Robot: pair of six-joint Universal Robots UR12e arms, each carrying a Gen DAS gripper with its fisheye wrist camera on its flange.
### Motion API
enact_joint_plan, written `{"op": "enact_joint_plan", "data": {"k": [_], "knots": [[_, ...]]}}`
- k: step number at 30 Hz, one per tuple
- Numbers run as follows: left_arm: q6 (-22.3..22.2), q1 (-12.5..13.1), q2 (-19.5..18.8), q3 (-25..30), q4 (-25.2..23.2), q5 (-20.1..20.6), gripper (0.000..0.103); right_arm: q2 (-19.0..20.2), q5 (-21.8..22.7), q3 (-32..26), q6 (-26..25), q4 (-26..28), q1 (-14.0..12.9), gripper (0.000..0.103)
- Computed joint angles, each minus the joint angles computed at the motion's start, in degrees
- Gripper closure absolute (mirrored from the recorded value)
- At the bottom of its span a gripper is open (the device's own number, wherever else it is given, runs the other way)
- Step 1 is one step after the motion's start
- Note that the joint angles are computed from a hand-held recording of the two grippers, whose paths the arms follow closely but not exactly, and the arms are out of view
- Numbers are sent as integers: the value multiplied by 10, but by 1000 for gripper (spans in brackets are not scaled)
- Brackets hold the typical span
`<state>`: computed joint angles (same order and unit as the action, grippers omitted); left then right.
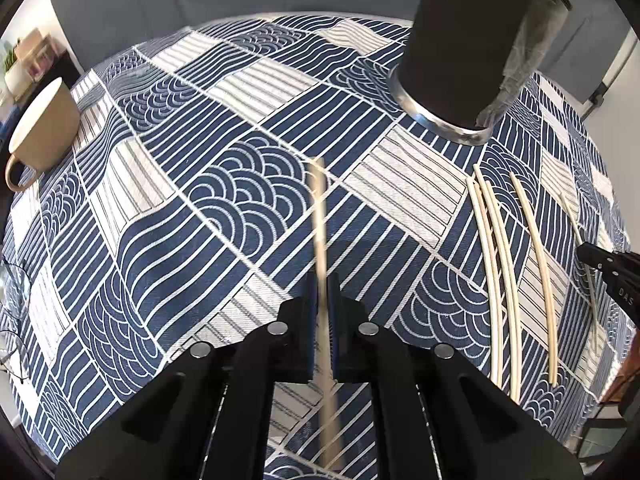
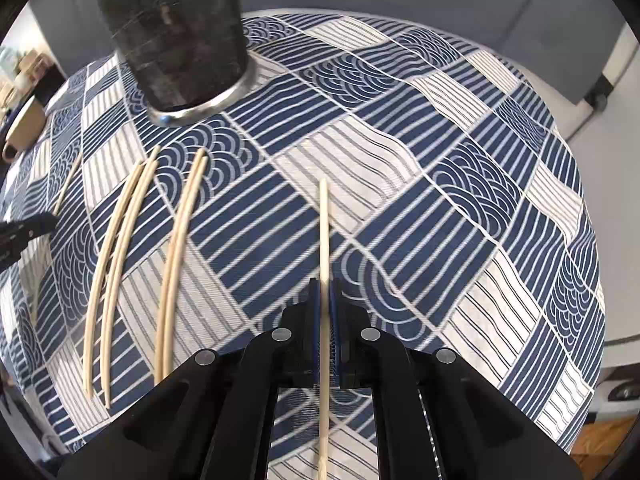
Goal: Organize utensils
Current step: 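Close the right tool on one wooden stick while the left tool grasps another, then raise the right tool's stick over the black holder while the left tool carries its stick there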
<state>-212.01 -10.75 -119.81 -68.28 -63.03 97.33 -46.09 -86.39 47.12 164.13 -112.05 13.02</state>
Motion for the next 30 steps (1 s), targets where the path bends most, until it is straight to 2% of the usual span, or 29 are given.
{"op": "enact_joint_plan", "data": {"k": [2,5,9,16,25,30], "knots": [[0,2,0,4,-15,0,98,5,-5,-12,17,15,-4,99],[-9,7,2,5,-26,-8,98,8,15,-23,50,32,-15,99],[-23,14,9,1,-15,-10,98,9,21,-32,73,28,-25,99],[-18,24,9,22,7,11,98,22,47,-78,98,8,-33,99],[12,29,-11,88,25,39,98,66,78,-187,116,-6,-27,99],[24,31,-29,132,47,43,98,114,97,-298,120,14,-20,99]]}}
